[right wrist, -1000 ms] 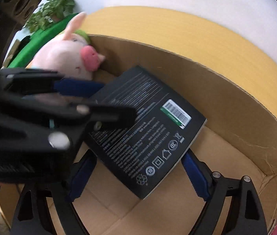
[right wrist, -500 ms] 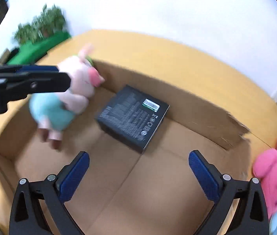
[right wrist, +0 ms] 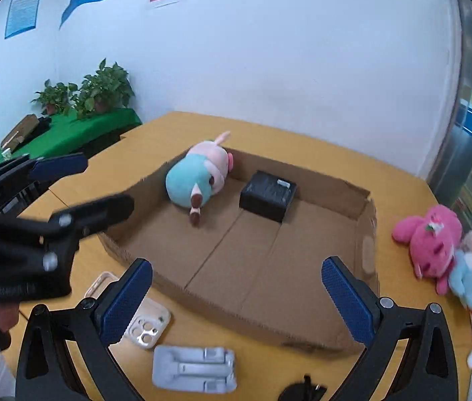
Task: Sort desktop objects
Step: 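Lower the black box into the cardboard box and open both grippers, then withdraw both grippers and move them to the black sunglasses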
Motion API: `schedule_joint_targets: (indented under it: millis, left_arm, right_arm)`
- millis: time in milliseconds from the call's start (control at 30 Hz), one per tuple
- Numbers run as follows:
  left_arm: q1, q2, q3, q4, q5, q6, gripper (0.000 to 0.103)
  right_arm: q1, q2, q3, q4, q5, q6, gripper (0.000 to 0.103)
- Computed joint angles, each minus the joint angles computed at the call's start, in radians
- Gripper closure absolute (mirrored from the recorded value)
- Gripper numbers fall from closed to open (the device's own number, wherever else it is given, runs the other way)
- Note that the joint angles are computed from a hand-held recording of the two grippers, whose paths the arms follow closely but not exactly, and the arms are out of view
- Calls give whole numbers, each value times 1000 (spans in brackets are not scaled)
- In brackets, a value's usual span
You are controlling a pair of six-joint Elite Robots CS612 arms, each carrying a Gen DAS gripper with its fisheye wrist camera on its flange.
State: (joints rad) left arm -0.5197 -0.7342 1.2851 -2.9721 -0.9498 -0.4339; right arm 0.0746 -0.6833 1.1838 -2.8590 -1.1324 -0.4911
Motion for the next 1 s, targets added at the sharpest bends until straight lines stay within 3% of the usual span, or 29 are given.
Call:
schedule_joint_targets:
  millis: [133, 333, 467, 1000]
  left_arm:
    - [-23, -21, 63, -95, 9, -23, 21]
    - [-45, -43, 107, -130, 66, -55, 21]
    - [-47, -51, 119, -153, 43, -57, 21]
    - [-40, -52, 125, -129, 32, -61, 21]
  right_arm:
    - [2, -18, 58, -56, -25, 27, 0]
    - [3, -45, 129, -189, -67, 51, 0]
    - [-4, -60, 150, -198, -27, 65, 0]
    - [4, -41, 134, -202, -18, 82, 0]
